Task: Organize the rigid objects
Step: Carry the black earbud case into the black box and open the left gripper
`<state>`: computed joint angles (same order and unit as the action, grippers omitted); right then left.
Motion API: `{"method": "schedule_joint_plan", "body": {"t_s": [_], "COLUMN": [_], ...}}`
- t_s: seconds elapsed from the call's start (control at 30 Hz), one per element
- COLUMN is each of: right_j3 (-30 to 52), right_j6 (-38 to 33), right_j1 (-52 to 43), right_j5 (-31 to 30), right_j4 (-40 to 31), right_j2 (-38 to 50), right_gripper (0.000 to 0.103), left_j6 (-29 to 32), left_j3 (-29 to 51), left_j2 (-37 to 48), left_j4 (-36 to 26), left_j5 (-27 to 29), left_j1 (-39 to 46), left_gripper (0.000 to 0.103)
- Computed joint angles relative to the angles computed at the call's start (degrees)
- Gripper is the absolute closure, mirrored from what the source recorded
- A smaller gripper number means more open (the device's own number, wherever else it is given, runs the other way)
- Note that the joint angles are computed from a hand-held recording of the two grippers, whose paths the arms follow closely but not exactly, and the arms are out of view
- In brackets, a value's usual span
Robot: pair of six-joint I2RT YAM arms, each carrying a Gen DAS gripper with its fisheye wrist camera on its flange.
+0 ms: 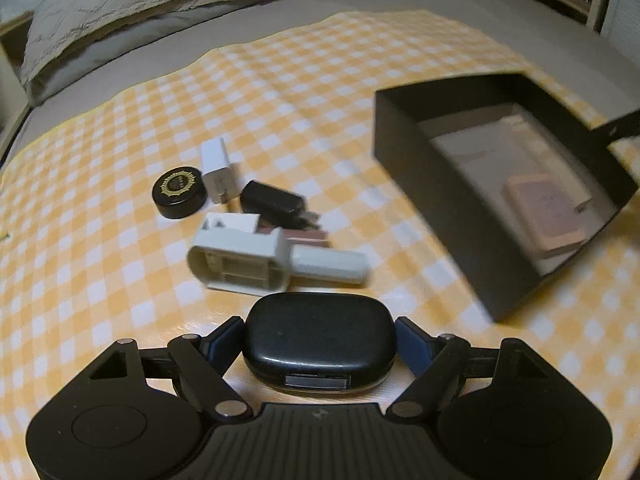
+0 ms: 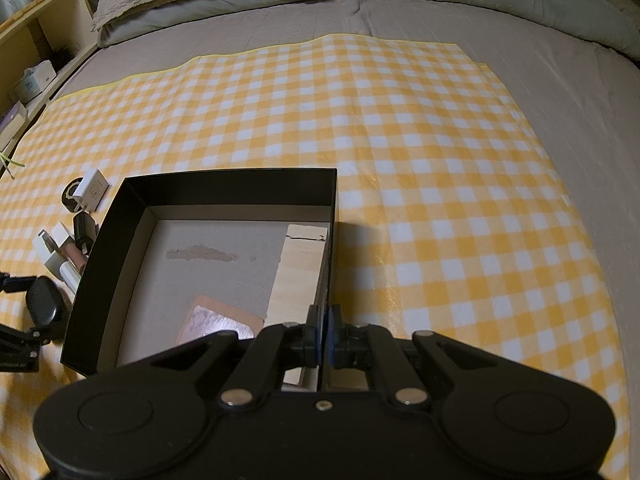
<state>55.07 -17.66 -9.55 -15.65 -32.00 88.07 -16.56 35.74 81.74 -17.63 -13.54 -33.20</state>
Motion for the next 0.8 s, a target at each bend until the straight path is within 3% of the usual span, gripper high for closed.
{"method": "schedule_joint_plan", "body": {"t_s": [0.37, 0.63, 0.8], "right_j3": [-0.02, -0.11, 0.16], "right_j6": [-0.04, -0.20, -0.34], "right_j1": [0.04, 0.02, 0.01], "right_j5": [0.10, 0.32, 0.33], "right_j4": [-0.05, 0.06, 0.03], "right_j2": [-0.10, -0.20, 0.07], "right_gripper": [0.099, 0.099, 0.099], "left_j6": [-15.18, -27.87, -32.64], "left_j3": [5.25, 13.18, 16.80], "left_j2": [-6.83, 1.28, 7.16], "left_j4": [-4.22, -3.81, -2.45], "left_j5": [-0.66, -3.57, -4.84], "left_j1": [-11.13, -16.21, -16.05], "left_gripper": [0.022, 0.022, 0.022]}}
